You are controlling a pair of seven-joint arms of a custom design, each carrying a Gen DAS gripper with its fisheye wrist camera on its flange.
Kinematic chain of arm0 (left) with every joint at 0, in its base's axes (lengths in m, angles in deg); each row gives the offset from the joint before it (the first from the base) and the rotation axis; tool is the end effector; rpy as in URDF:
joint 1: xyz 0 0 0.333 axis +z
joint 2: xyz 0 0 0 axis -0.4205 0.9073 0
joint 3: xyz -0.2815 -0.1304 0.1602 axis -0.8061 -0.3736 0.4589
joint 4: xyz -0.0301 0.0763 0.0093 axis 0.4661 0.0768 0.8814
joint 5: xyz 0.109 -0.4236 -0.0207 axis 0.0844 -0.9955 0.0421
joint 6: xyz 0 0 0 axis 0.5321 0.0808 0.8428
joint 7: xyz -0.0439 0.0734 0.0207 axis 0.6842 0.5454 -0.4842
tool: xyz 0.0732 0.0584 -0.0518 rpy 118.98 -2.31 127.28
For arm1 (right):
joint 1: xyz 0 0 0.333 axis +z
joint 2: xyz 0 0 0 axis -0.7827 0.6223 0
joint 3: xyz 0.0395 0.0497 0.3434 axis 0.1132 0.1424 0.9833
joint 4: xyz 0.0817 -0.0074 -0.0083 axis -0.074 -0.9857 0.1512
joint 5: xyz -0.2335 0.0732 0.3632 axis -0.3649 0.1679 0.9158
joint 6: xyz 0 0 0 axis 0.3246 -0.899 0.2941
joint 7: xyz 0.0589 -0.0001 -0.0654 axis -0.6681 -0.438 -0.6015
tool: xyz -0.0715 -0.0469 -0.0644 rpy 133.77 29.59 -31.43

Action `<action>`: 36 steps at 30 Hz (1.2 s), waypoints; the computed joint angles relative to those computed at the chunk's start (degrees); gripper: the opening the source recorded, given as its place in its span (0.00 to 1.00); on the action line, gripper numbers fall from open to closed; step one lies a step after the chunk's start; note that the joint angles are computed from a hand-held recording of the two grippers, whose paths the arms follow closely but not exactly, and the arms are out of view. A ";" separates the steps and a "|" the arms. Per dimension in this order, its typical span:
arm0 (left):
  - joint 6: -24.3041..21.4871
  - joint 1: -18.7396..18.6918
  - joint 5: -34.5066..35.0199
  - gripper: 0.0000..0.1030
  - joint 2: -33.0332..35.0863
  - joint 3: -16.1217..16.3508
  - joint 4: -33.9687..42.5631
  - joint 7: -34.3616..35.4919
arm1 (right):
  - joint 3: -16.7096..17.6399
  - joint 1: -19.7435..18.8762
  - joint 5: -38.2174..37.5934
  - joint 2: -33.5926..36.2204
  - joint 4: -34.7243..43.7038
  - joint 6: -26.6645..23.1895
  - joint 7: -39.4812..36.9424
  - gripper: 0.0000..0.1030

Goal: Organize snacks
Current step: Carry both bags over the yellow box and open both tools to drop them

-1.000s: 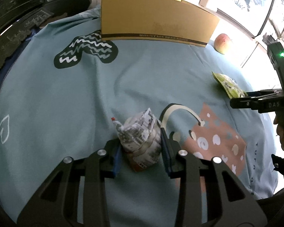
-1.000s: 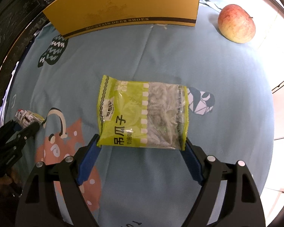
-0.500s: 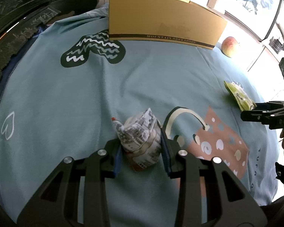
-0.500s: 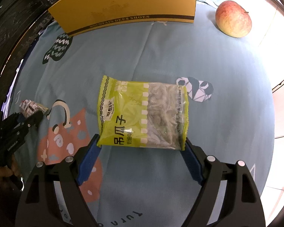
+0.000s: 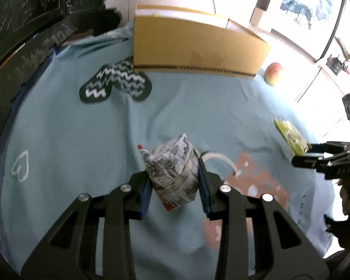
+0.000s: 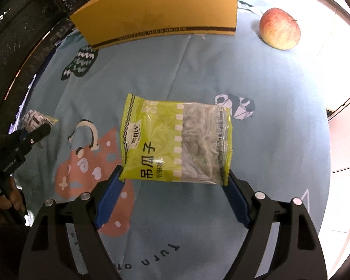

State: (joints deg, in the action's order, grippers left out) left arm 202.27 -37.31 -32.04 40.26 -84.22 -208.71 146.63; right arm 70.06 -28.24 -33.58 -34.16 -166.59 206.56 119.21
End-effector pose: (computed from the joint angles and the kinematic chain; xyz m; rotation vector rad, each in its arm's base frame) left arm 0.4804 -0.1170 0.5241 -1.3362 2.4948 -0.9596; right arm 0.3836 0.2988 0.5115 -1.6160 2.1833 -0.2708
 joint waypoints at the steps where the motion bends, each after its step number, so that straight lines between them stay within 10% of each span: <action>1: -0.02 -0.20 -0.28 0.33 -0.06 0.01 0.46 0.18 | 0.13 -0.17 -0.34 -0.28 0.20 -0.10 0.26 0.80; 13: 3.66 -2.28 -6.51 0.34 10.75 -3.06 23.29 -1.53 | -0.20 -7.23 -11.43 1.01 16.63 -0.23 -3.05 0.80; 32: 1.25 1.29 19.08 0.35 37.43 -11.62 56.77 -22.88 | -6.74 -9.41 -15.41 18.14 38.85 -2.89 -13.07 0.80; 36: -3.27 0.17 25.23 0.98 43.44 -11.40 62.97 -26.65 | -8.71 -9.26 -12.72 22.03 40.84 -3.07 -15.55 0.89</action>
